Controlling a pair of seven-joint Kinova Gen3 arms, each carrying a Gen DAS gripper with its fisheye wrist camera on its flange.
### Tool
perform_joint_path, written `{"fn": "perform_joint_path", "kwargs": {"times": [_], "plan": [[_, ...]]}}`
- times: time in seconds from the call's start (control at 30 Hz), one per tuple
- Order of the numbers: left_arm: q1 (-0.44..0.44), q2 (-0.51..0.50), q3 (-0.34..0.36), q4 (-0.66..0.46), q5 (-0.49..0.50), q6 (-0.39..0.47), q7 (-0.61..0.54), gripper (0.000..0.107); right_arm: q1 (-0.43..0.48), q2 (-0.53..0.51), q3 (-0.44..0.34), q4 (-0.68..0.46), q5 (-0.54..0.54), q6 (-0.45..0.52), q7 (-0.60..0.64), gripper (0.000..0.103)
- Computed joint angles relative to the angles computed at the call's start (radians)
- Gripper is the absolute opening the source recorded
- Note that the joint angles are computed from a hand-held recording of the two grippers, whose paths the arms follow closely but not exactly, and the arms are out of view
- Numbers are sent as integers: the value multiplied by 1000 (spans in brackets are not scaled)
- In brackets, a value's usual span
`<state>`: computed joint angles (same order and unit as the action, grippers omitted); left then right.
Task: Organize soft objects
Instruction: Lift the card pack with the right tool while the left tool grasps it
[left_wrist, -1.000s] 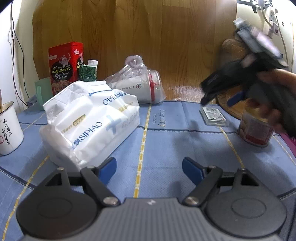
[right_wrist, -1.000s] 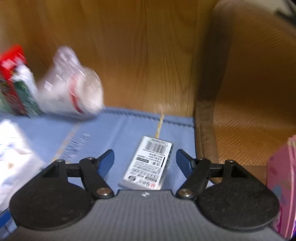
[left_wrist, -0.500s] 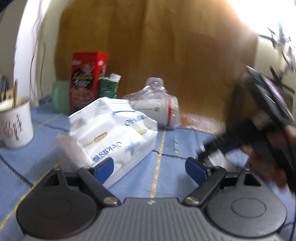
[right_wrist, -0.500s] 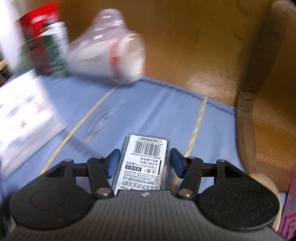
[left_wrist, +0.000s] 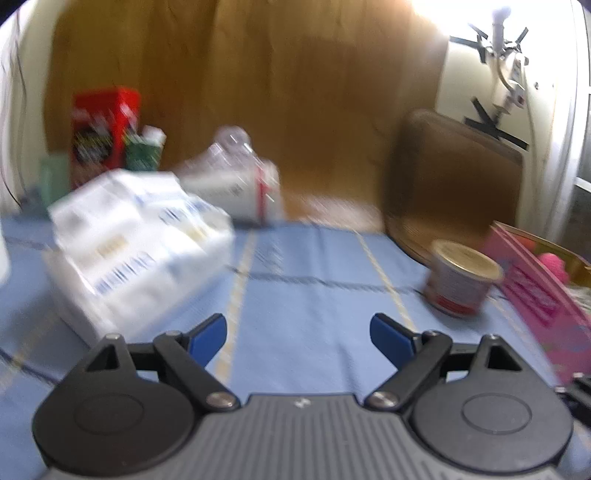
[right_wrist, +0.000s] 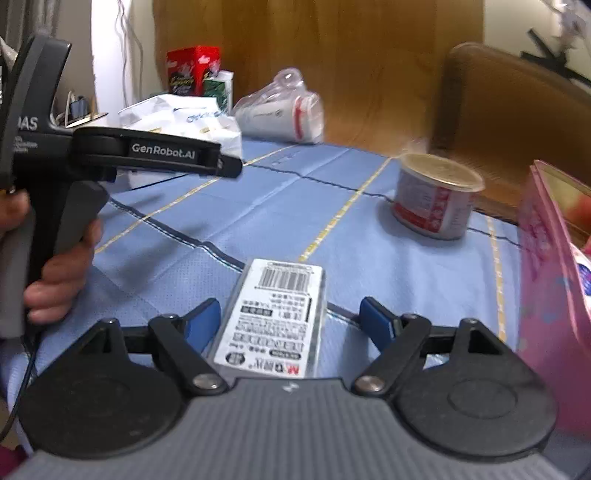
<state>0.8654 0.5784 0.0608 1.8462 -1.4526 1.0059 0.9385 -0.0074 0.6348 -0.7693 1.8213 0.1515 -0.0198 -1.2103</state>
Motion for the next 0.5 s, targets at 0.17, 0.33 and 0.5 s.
{"fn": "perform_joint_path", "kwargs": {"times": [0.17, 0.33, 0.5], "plan": [[-43, -46, 46, -47, 108, -147, -104, 87, 77, 42, -96, -34, -31, 64, 13, 84], [-61, -50, 77, -117, 259, -213, -301, 85, 115, 27, -115, 67, -33, -42, 50, 59], [-25, -26, 39, -176, 340, -246, -382, 81, 268, 147, -293, 62, 44, -19, -6, 59]]}}
